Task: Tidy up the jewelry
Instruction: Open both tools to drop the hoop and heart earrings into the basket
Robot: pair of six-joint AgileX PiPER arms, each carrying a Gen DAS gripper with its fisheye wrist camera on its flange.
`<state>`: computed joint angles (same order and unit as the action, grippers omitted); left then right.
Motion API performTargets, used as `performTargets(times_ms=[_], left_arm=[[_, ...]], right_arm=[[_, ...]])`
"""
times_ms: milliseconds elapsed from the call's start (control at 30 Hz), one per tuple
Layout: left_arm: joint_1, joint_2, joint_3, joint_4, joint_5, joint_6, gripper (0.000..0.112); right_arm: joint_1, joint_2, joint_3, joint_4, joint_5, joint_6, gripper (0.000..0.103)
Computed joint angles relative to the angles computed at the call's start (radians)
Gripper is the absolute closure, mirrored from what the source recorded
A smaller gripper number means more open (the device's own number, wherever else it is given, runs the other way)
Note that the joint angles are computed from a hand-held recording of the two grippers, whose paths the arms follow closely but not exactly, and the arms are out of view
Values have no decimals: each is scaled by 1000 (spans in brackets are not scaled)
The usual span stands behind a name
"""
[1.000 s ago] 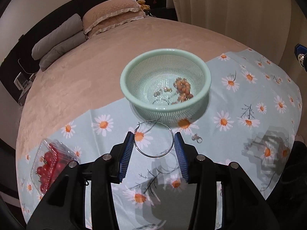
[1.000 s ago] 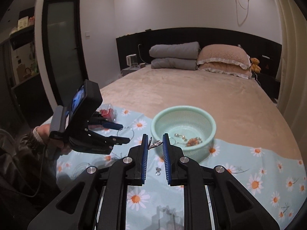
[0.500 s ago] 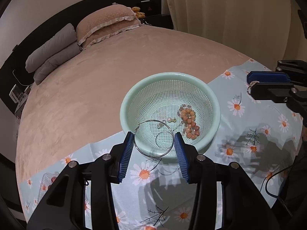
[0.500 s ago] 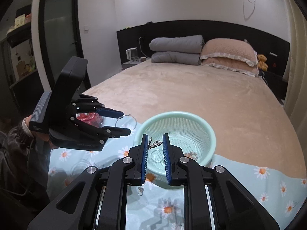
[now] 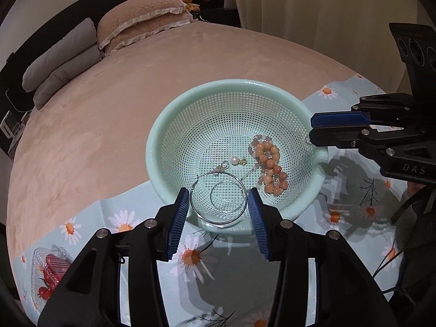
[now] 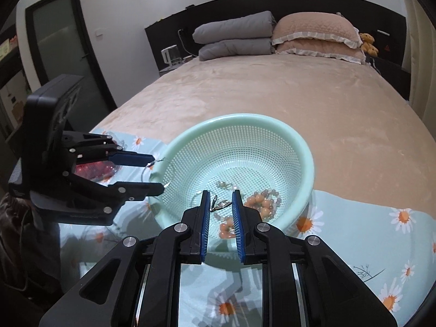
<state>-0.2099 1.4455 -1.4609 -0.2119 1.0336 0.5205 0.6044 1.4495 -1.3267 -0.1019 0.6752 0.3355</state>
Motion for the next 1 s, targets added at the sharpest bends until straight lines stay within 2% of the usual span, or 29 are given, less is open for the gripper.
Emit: performTargets(times_ms=[33,67,133,167,233,433,633,833,1000], left_arm=[[0,-19,16,1,-22,6,45],[-3,-39,33,13,-45,4,38],[12,-68,52,12,-53,19,36],[21,-82,59,17,-56,21,30],[37,-116,84,27,-68,30,27],[83,-187,130,20,-40,43,20],[137,-255,196,-55,28,92,17],[112,-336,294,-45,51,79,17],[47,-405,367,9,55,36,17]], right_arm=[[16,-2,-1,-60,8,54,54],[33,-12,10,-128,5,111,41],[56,-42,37,-212,-11,182,33],[57,-55,47,-231,-16,201,26],[78,-79,61,-314,-2,285,19],[95,-114,55,-355,55,328,18],[163,-149,55,-370,122,337,18],[250,-175,67,-382,196,347,18],[301,-199,111,-390,211,383,18]])
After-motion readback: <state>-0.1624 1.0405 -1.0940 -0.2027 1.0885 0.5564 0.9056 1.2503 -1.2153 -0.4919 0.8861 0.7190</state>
